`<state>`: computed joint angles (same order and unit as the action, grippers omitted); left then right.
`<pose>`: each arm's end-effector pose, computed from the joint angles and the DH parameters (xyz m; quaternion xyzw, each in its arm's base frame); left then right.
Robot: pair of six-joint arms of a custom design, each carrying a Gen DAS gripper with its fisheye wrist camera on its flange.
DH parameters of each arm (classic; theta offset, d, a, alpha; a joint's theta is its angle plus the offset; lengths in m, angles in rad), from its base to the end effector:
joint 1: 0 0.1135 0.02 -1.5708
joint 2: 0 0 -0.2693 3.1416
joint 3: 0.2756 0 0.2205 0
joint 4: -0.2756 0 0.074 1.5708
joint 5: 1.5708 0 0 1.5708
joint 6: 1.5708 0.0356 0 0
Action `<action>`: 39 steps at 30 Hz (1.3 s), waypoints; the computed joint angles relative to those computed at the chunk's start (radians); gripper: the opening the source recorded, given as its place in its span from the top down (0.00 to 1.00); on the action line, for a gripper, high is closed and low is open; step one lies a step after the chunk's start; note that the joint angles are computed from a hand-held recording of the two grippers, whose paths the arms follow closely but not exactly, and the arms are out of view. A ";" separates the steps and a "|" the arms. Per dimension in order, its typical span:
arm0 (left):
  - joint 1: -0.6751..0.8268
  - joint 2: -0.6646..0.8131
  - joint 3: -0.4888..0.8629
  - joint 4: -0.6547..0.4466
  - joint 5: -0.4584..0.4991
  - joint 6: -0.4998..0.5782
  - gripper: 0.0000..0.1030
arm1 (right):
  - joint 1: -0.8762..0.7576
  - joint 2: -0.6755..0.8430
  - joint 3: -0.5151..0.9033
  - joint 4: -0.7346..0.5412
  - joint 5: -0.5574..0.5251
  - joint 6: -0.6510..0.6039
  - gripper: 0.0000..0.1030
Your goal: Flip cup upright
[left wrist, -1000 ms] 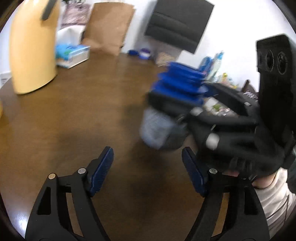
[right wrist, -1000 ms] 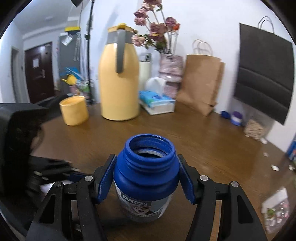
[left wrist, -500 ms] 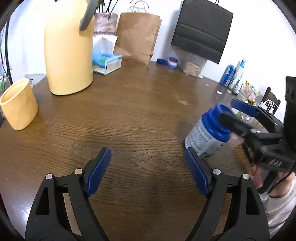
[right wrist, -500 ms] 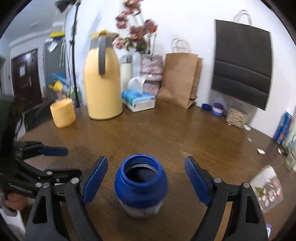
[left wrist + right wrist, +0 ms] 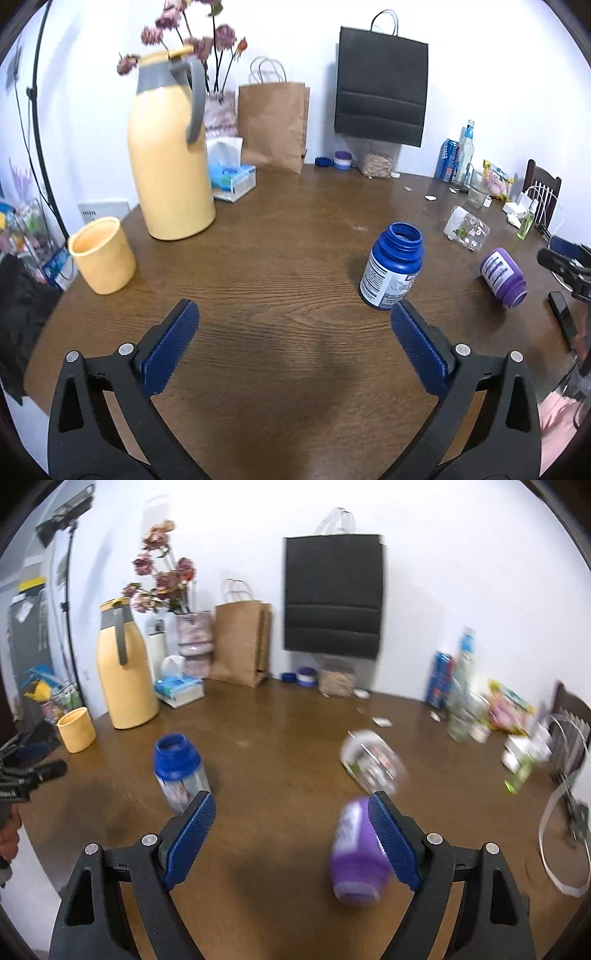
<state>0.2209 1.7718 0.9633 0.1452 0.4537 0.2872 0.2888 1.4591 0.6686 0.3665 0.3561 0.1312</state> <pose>0.3422 0.0609 0.2001 0.1276 0.8720 -0.0883 0.4642 0.2717 0.0678 0.2284 0.0307 0.8318 -0.0342 0.5532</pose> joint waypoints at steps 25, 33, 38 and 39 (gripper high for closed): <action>0.297 -0.361 -0.456 0.172 0.273 0.099 0.00 | 0.568 -0.117 -0.323 0.178 0.430 0.207 0.14; 0.603 -0.394 -0.669 0.358 0.536 0.256 0.00 | 0.971 0.093 -0.423 0.380 0.891 0.391 0.14; 0.740 -0.347 -0.626 0.047 0.629 0.462 0.00 | 1.032 0.225 -0.410 0.356 0.918 0.598 0.14; 0.744 -0.336 -0.623 0.033 0.627 0.473 0.00 | 1.032 0.233 -0.396 0.319 0.928 0.627 0.14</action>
